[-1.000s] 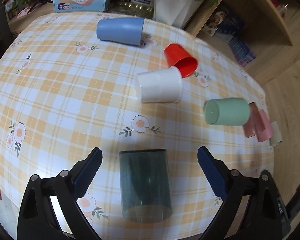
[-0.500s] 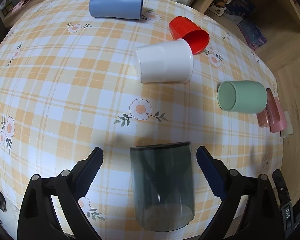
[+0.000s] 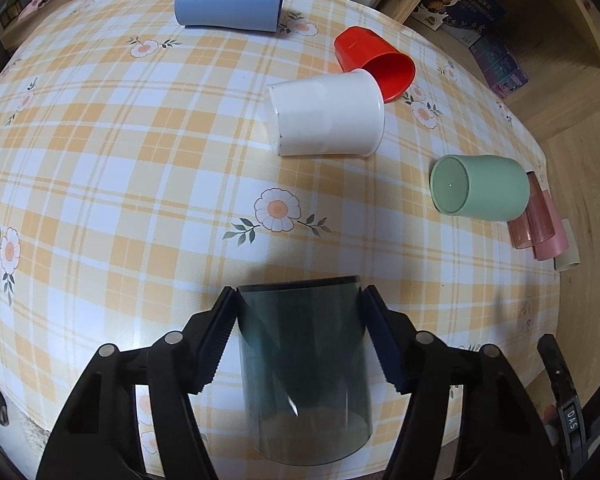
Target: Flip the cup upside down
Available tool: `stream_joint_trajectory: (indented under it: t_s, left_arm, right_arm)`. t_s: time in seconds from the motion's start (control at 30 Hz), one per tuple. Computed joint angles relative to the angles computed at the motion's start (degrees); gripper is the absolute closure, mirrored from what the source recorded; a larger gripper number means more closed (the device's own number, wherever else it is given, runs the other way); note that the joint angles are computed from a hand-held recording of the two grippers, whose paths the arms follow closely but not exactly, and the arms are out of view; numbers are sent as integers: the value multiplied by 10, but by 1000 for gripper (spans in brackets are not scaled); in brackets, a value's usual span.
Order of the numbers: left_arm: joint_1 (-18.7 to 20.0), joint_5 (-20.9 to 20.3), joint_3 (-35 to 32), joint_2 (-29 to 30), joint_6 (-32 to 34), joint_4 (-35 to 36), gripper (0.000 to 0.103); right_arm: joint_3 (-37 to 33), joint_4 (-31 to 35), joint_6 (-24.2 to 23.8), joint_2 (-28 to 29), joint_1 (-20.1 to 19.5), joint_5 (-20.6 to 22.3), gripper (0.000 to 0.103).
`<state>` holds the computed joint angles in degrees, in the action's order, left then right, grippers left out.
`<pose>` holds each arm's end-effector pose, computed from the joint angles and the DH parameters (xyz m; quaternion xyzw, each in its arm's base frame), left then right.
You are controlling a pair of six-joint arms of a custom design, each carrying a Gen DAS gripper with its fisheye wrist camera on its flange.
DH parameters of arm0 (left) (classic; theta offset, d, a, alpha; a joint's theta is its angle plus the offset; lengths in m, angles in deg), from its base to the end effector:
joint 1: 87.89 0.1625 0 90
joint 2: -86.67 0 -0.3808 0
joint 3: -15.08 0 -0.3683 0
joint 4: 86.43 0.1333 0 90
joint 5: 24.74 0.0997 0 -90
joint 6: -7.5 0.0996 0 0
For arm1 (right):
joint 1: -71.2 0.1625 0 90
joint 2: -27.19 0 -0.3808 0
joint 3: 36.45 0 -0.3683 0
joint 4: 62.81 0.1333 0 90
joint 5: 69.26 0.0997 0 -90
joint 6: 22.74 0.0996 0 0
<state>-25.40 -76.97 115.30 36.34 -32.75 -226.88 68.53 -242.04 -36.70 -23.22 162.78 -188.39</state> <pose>-0.0960 -0.6049 0.0962 -0.1065 0.9401 -0.1843 0.2661 0.1010 -0.5851 0.1410 0.0507 -0.9256 0.2607 0.2697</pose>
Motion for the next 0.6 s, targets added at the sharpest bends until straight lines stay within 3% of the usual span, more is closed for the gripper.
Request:
stream_joint_trajectory:
  t_s: [0.23,0.43,0.6]
  left_arm:
    - [-12,-21,76,-52,37,-83,42]
    - [-28,-18,139,-105,34,-95,42]
    - [-48,21,183,-141,30,-113,42]
  right_arm:
    - [3,-1,2,-4,0,2,14]
    - [5,1,6,-2,0,4,14]
    - [7,2,4,0,4,4,14]
